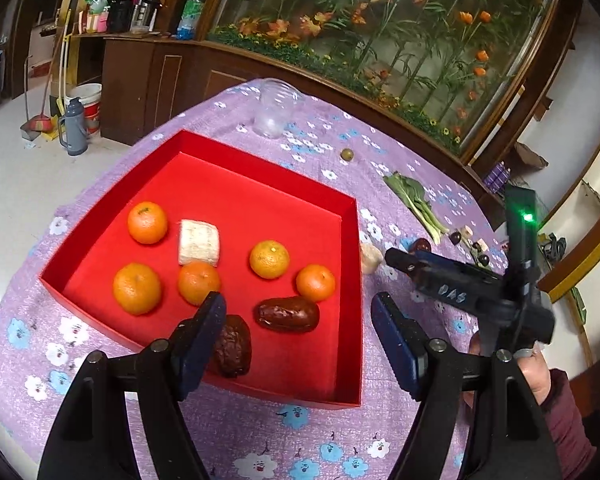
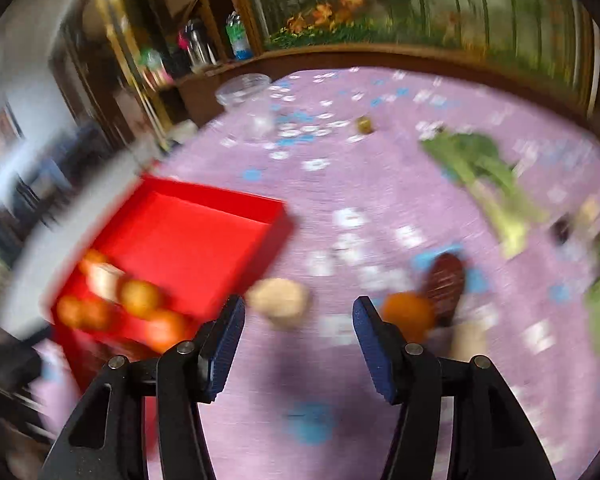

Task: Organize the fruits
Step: 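Move the right tool to the pile and grasp a tan root slice, then grasp an orange with the left tool while the right tool holds the root slice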

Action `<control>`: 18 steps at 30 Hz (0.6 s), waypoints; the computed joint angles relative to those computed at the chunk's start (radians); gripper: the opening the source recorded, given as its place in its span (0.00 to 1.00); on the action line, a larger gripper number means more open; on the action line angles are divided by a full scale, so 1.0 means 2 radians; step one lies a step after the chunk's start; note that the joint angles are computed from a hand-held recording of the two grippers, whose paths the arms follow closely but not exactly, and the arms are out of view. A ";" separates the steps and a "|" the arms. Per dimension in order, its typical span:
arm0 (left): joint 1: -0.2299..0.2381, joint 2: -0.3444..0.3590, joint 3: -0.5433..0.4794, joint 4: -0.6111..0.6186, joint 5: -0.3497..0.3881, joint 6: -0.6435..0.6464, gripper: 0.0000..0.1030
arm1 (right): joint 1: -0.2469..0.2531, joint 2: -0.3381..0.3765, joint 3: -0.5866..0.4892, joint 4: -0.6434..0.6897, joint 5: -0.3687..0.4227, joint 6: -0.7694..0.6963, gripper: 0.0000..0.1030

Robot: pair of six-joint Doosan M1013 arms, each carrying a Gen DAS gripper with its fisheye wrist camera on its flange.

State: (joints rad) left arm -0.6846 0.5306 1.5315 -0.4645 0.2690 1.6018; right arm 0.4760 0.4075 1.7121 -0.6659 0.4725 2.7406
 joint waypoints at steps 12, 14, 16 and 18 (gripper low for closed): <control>-0.007 0.002 -0.006 0.009 0.011 0.003 0.72 | -0.001 0.036 -0.031 0.037 0.009 -0.081 0.37; -0.007 0.003 -0.007 0.000 0.015 0.013 0.72 | -0.004 0.024 -0.017 0.059 -0.002 -0.077 0.37; -0.009 0.004 -0.009 -0.009 0.020 0.029 0.72 | -0.008 0.004 0.009 0.074 -0.025 -0.065 0.37; -0.012 0.006 -0.012 -0.013 0.026 0.041 0.72 | -0.008 -0.023 0.045 0.062 -0.040 -0.027 0.37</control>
State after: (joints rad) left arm -0.7095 0.5418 1.5076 -0.4907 0.3204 1.6838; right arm 0.4590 0.3613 1.8015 -0.5416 0.3929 2.6861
